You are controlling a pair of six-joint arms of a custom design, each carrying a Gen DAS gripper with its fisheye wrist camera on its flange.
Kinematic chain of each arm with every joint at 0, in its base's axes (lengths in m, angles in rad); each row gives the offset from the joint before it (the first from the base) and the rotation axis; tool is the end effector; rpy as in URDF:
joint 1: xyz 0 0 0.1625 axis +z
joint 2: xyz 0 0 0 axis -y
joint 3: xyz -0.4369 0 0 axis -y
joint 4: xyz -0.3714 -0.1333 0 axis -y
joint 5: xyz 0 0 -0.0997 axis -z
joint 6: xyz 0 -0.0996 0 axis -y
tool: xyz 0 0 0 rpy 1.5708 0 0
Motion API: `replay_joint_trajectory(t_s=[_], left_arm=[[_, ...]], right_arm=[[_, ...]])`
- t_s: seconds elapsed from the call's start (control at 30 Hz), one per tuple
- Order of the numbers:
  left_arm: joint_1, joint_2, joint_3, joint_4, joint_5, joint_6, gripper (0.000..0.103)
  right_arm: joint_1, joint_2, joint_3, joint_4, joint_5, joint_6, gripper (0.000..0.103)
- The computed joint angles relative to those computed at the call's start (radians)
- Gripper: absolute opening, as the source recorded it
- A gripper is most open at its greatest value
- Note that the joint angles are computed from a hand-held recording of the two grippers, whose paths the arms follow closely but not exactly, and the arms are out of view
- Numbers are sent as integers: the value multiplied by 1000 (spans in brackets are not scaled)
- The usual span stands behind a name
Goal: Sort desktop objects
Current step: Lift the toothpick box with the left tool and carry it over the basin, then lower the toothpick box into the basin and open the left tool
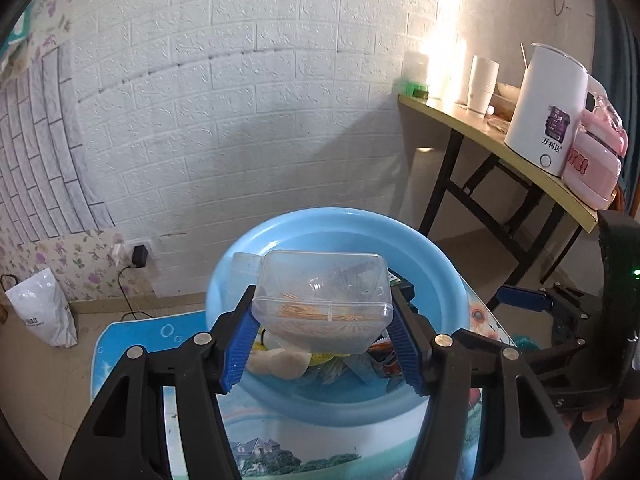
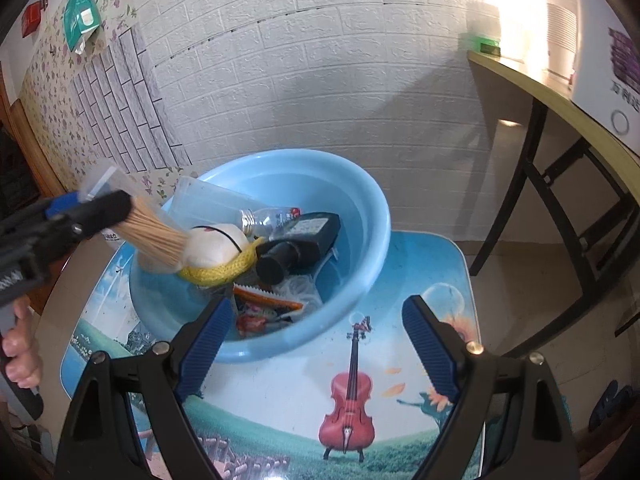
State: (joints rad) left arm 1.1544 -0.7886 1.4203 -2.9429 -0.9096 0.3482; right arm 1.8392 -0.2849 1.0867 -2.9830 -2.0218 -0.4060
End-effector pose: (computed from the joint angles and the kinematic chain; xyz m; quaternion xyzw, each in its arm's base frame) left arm -0.1192 -0.7502 0.2623 0.2200 0.8619 -0.3523 0.2908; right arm 0.3016 -0.7578 0.0021 0.2442 -0.8995 0.2775 0.2329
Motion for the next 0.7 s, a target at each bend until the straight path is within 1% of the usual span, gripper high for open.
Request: replay_joint_trajectory(t_s=[0.2,0.37,0.43,0.5,0.53,0.6,0.7], left_arm=[[6,29,-50,42,-20,20,61],[11,45,-80,81,-16,1,62],[9,44,-78,84,-8,-2,66],[6,41,-72,82,12,4,74],[4,40,-66,75,22,9,76],[0,37,-54,51,45,22,84],[-3,28,-40,31,67,19,90]], right_arm=[[-3,21,-47,32,15,-8,88],[-4,41,-82,62,8,-8,88],[-3,43,-86,69,8,-5,88],[-2,41,-82,70,9,-5,88],[-1,40,-80,69,9,-7,88],[1,38,-75,65,7,-13,88],[3,37,-73,64,5,-12,88]])
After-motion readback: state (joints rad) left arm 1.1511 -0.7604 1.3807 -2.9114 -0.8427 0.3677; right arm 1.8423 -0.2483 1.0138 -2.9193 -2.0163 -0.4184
